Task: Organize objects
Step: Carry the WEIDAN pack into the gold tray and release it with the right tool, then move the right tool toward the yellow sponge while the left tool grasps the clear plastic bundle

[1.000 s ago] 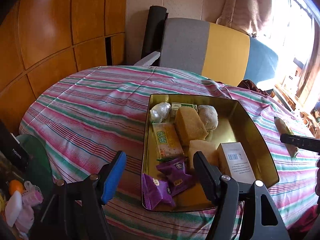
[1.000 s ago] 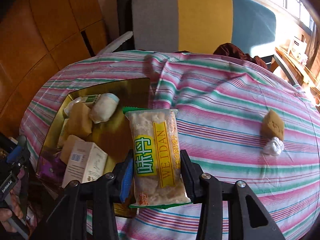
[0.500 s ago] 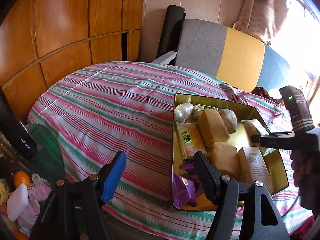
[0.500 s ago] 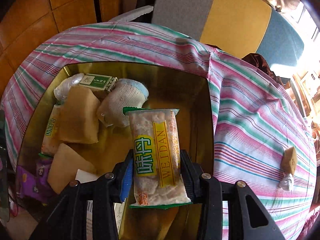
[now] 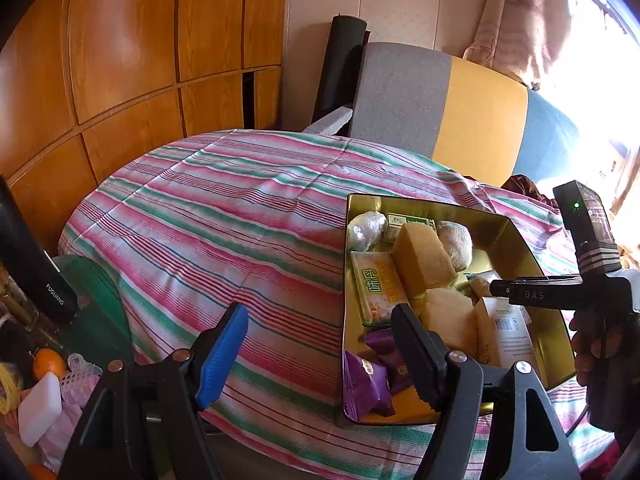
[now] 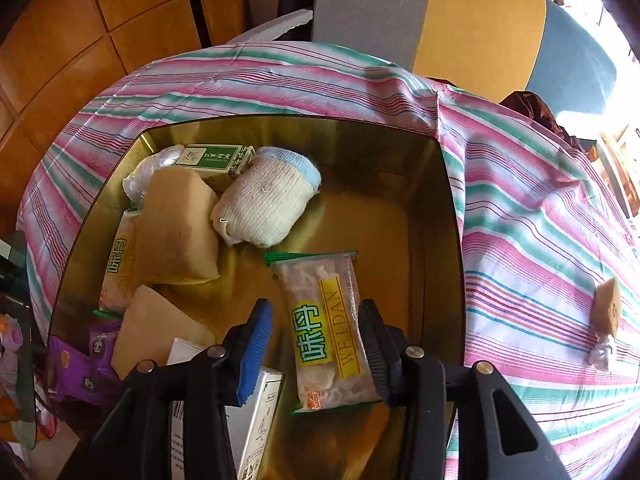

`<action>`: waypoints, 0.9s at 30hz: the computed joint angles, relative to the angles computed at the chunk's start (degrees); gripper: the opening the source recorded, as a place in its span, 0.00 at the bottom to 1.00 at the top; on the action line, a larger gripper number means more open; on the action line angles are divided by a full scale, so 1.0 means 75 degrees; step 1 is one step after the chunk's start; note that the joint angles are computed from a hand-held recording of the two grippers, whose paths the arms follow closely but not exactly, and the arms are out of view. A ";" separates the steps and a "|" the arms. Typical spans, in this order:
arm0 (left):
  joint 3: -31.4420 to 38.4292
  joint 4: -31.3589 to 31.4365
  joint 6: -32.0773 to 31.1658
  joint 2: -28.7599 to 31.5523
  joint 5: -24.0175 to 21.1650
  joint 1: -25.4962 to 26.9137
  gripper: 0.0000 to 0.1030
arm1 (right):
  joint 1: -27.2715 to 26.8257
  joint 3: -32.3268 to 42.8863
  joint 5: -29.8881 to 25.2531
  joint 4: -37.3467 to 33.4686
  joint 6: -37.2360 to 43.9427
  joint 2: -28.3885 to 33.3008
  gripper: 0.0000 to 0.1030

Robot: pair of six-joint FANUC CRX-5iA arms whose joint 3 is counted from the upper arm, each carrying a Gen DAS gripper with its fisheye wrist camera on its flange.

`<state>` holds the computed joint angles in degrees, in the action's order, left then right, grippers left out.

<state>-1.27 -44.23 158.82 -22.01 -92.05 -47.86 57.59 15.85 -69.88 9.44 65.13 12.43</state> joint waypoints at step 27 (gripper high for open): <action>0.0929 -0.0203 -0.0839 0.0897 0.0000 -0.0628 0.77 | -0.0714 -0.2265 0.1261 0.0729 -0.1092 -0.2329 0.45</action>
<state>5.70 -45.75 152.52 -15.28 -92.05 -52.57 52.24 -1.13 -60.42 14.91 56.94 -5.04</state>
